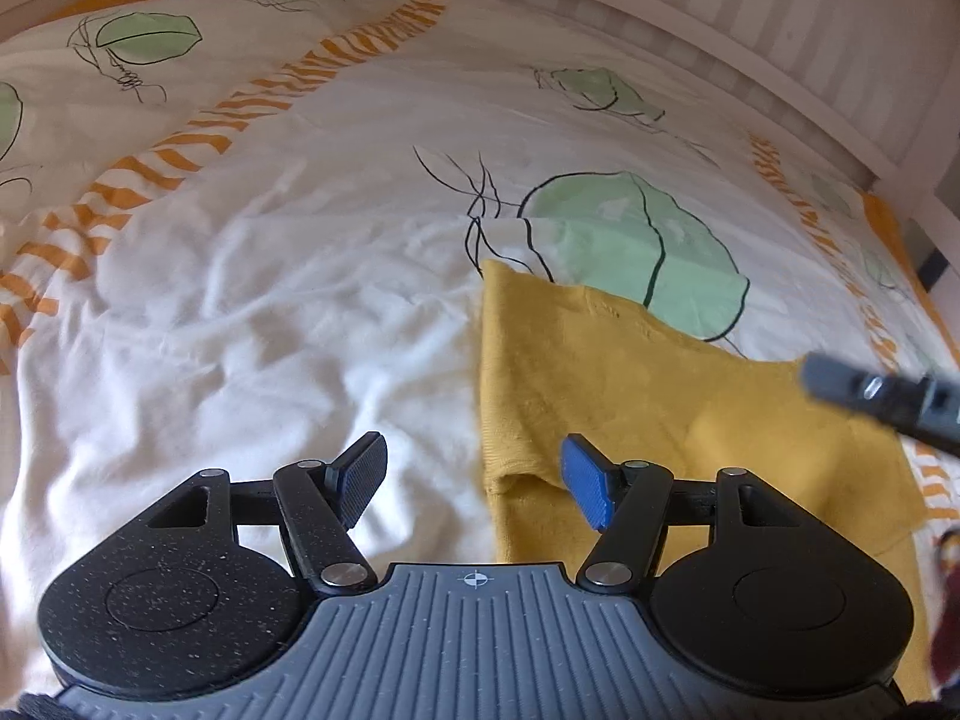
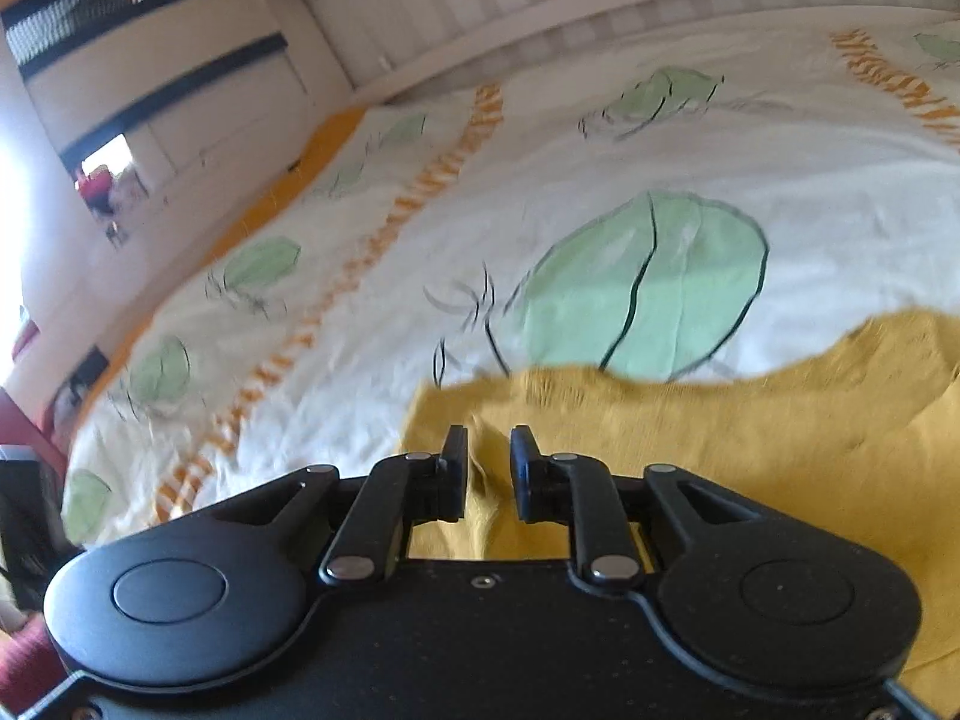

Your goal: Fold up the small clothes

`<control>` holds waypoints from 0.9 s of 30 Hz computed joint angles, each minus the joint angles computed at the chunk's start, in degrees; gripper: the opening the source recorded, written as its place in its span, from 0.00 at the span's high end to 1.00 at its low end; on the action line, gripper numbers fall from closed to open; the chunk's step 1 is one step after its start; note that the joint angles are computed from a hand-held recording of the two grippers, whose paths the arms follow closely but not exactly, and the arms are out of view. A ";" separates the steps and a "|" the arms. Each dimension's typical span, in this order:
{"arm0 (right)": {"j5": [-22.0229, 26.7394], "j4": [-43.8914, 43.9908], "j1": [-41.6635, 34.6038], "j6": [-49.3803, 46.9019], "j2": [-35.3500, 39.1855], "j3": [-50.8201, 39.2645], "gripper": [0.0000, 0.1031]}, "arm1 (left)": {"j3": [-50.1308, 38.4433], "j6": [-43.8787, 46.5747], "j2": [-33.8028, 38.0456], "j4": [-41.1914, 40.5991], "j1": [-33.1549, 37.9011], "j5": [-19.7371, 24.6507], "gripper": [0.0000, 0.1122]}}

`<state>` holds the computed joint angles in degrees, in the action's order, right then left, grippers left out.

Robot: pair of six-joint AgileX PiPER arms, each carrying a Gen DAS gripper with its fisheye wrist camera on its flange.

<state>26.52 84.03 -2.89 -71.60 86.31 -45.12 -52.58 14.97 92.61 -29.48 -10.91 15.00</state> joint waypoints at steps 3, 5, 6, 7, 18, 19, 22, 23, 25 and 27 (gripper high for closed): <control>-1.25 3.65 -0.32 -5.35 -2.46 3.91 0.47 | 0.48 2.65 -0.83 -2.78 -0.13 0.08 0.44; -1.84 5.51 -0.91 -8.60 -4.20 5.69 0.30 | 0.56 4.38 -0.95 -4.50 -1.05 -0.28 0.44; -2.80 6.41 -0.95 -10.39 -4.93 6.57 0.31 | 0.63 5.21 -0.95 -5.38 -1.54 -0.55 0.44; -3.33 6.15 -1.81 -11.87 -5.78 7.46 0.31 | 0.41 5.18 -0.84 -5.64 -2.23 -0.71 0.44; 5.88 -2.97 -26.89 -26.67 -11.91 18.68 0.28 | -2.45 -2.52 6.24 -0.85 -12.56 -3.73 0.44; 6.68 -2.81 -28.76 -28.75 -12.01 19.62 0.28 | -2.58 -5.49 7.04 2.03 -13.46 -4.06 0.44; 8.69 -1.93 -32.80 -33.72 -11.26 21.45 0.28 | -3.01 -18.63 9.00 14.87 -15.74 -4.77 0.44; 9.45 -2.04 -33.55 -34.31 -10.50 21.42 0.27 | -3.05 -21.69 9.52 17.88 -16.19 -4.91 0.44; 11.26 -2.98 -34.45 -33.72 -9.03 20.71 0.27 | -2.91 -29.32 10.13 25.34 -17.10 -5.53 0.44; 12.91 -2.88 -34.69 -33.72 -8.18 20.30 0.26 | -2.65 -33.58 10.45 29.79 -17.68 -6.43 0.44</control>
